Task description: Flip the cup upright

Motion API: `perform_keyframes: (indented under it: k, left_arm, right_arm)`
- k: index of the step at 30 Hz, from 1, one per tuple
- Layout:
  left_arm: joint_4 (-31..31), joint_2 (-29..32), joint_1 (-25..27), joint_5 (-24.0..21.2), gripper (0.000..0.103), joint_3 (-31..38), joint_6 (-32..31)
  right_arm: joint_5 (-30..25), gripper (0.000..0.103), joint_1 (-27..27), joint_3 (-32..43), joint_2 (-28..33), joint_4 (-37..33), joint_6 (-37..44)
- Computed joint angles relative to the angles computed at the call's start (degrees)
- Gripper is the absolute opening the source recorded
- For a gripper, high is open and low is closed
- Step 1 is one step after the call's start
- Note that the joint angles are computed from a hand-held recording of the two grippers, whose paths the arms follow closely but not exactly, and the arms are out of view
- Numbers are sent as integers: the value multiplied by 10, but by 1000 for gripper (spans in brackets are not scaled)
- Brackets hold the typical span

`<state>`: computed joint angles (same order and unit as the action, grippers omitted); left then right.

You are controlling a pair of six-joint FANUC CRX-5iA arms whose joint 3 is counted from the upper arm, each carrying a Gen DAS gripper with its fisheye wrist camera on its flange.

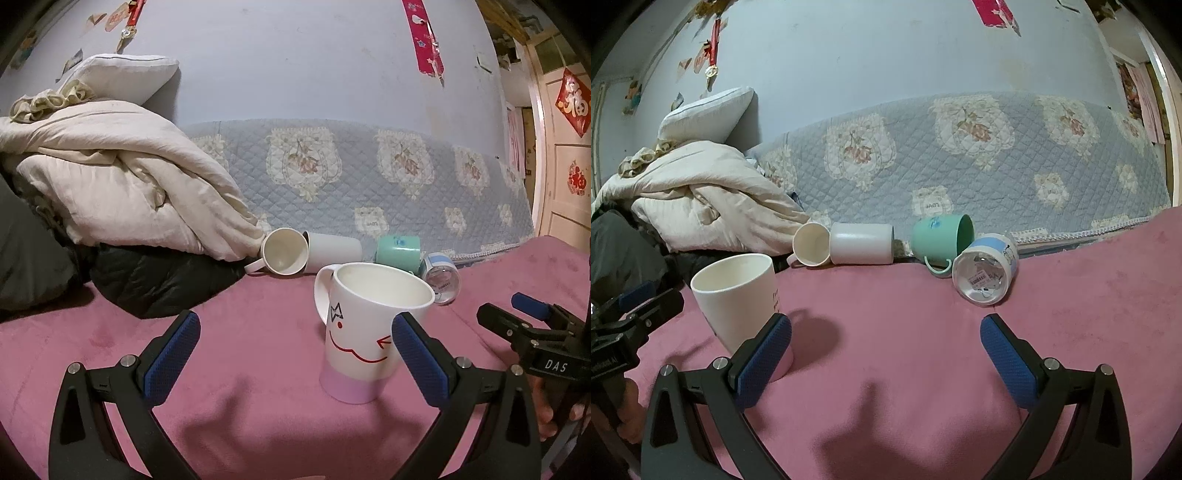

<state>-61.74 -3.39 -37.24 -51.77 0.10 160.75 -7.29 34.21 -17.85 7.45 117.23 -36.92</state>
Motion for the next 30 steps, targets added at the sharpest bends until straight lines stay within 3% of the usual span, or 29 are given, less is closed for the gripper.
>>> perform_keyframes:
  k: [30]
  left_arm:
    - [6, 6, -2, -7, 103, 6, -17]
  right_arm:
    - [4, 103, 5, 0, 5, -40, 33]
